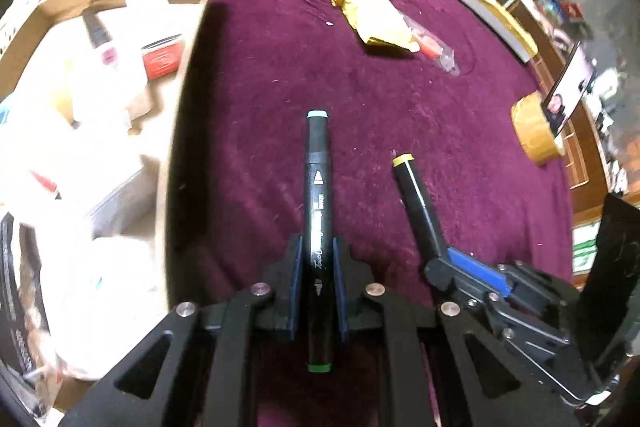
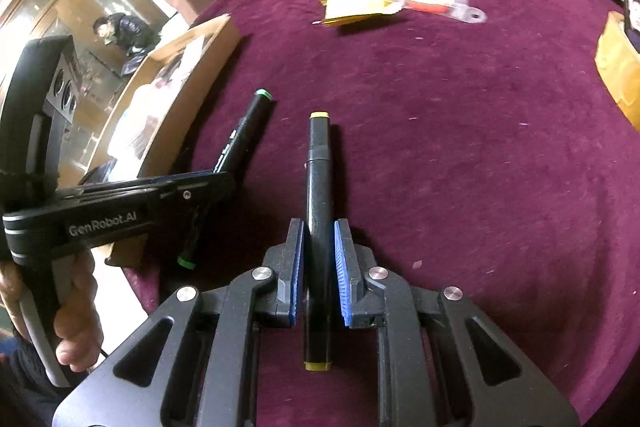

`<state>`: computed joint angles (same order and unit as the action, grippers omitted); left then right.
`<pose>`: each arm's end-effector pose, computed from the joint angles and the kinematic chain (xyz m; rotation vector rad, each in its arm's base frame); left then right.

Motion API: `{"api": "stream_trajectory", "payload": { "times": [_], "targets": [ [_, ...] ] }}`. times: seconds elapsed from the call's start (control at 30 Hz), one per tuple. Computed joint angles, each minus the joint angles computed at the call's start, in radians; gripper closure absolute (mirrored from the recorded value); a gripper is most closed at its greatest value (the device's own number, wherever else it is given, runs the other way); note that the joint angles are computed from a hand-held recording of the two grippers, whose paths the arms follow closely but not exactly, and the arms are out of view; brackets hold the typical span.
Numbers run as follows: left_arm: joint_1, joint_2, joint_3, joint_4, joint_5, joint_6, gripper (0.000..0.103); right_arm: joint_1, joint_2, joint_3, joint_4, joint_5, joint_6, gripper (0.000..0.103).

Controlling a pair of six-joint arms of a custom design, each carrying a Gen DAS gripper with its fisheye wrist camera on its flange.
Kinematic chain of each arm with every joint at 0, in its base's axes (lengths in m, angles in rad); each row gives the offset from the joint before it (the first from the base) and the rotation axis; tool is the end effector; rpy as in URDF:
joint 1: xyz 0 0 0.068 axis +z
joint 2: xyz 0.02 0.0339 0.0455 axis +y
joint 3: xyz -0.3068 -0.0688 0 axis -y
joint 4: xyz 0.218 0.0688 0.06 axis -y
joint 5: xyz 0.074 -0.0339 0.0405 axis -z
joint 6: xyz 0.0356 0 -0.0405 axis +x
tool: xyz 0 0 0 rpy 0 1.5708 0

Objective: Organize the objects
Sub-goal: 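Carry both black markers over the cardboard tray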

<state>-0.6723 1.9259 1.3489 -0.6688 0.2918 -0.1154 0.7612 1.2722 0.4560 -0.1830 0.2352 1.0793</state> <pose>0.2883 -0.2426 0.2301 0.8638 2.7676 -0.5756 0.1372 0.1192 0.1976 0.4974 2.5352 0.4190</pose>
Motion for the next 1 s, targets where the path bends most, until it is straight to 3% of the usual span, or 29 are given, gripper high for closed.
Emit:
{"api": "stream_trajectory", "payload": {
  "times": [0.2,0.5,0.63,1.0],
  "targets": [
    [0.029,-0.103,-0.046,0.027,0.017,-0.001,0.09,0.089,0.014,0.082,-0.056,0.078,0.054,0.088],
    [0.195,-0.247,-0.084,-0.048,0.125,0.081,0.09,0.147,0.08,0.219,-0.093,0.114,0.03,0.088],
    [0.308,-0.225,-0.035,-0.121,0.219,0.125,0.09,0.14,0.133,0.298,-0.088,0.097,-0.038,0.088],
    [0.455,-0.086,0.112,-0.154,0.221,0.13,0.09,0.034,0.306,0.542,-0.11,-0.021,-0.259,0.088]
  ]
}}
